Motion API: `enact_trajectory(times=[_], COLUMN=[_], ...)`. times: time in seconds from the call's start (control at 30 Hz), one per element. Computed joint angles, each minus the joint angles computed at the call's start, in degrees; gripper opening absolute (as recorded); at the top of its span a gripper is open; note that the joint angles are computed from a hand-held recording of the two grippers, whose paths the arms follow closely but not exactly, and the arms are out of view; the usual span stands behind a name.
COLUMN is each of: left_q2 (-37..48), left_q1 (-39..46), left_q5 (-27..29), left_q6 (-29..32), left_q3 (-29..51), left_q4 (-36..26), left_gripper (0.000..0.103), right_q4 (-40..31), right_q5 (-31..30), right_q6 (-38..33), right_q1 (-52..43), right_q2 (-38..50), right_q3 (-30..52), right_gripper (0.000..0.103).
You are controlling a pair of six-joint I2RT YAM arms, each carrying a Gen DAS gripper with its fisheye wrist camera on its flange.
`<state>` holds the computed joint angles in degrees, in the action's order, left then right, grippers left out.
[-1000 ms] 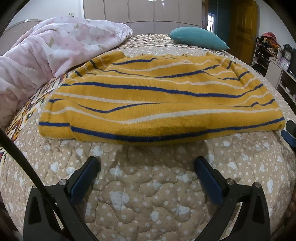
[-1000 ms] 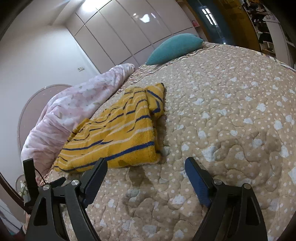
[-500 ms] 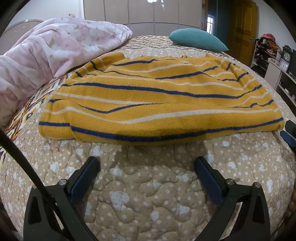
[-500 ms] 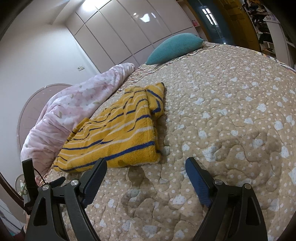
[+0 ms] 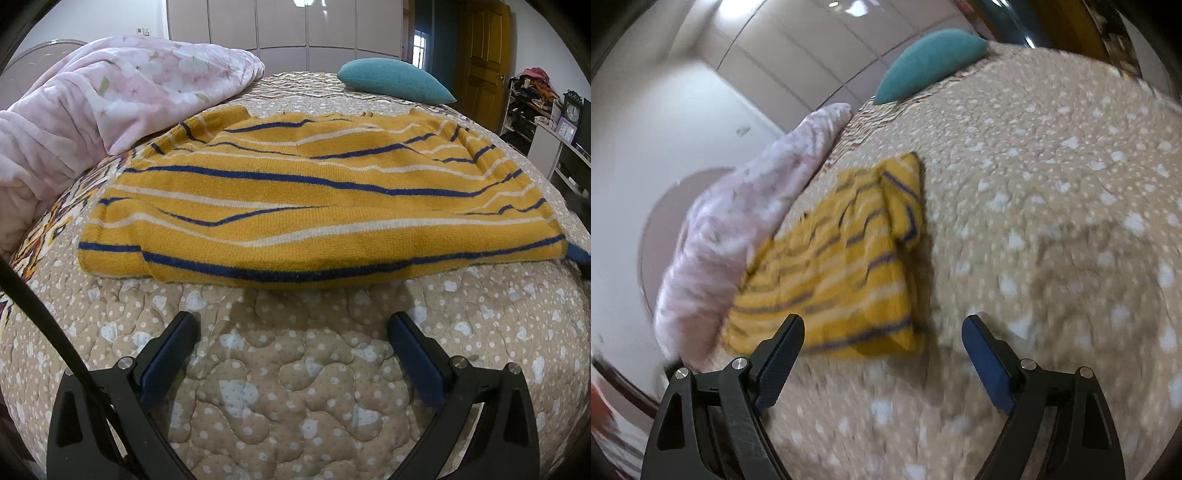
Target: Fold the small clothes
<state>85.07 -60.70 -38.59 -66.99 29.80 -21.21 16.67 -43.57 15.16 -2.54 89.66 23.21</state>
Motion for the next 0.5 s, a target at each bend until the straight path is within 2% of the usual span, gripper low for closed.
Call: enact_trajectory(times=[0.17, 0.27, 0.37, 0.4, 0.43, 0.47, 0.5], left_q2=[-0.04, -0.14, 0.00, -0.37, -1.25, -2.57, -5.12], left_q1=[-0.03, 0.03, 0.06, 0.23, 0.17, -0.22, -0.42], left_q5=[-0.05, -0.10, -0.32, -0.29, -0.34, -0.24, 0.12], left_q6=[0.04, 0.12, 0.22, 0.53, 0.81, 0.62, 0.28], left_q3=[0.15, 0.13, 0.37, 0.14, -0.50, -1.30, -2.31], left_q4=[-0.10, -0.06, 0.14, 0.54, 1.25, 1.58, 1.43], left_gripper=[0.103, 0.103, 0.103, 0.103, 0.102, 0.102, 0.099], right_q4=[4.01, 7.30, 7.38, 5.85, 4.49, 2.76, 1.95], right_q5=[0.96, 1.53, 8.96, 10.79, 10.96, 7.68, 7.10], right_q6=[7.09, 11.65, 12.98, 12.44, 12.41, 13.45, 14.70], right_q1=[3.29, 7.26, 13.06, 14.21, 14.60, 14.00, 13.67], right_q2=[10.75, 14.52, 15.61, 15.32, 15.71, 16.77, 16.22], right_q3=[9.08, 12.24, 14.14, 14.75, 15.79, 17.28, 17.40], right_gripper=[0.090, 0.080, 0.076, 0.063, 0.035, 0.026, 0.025])
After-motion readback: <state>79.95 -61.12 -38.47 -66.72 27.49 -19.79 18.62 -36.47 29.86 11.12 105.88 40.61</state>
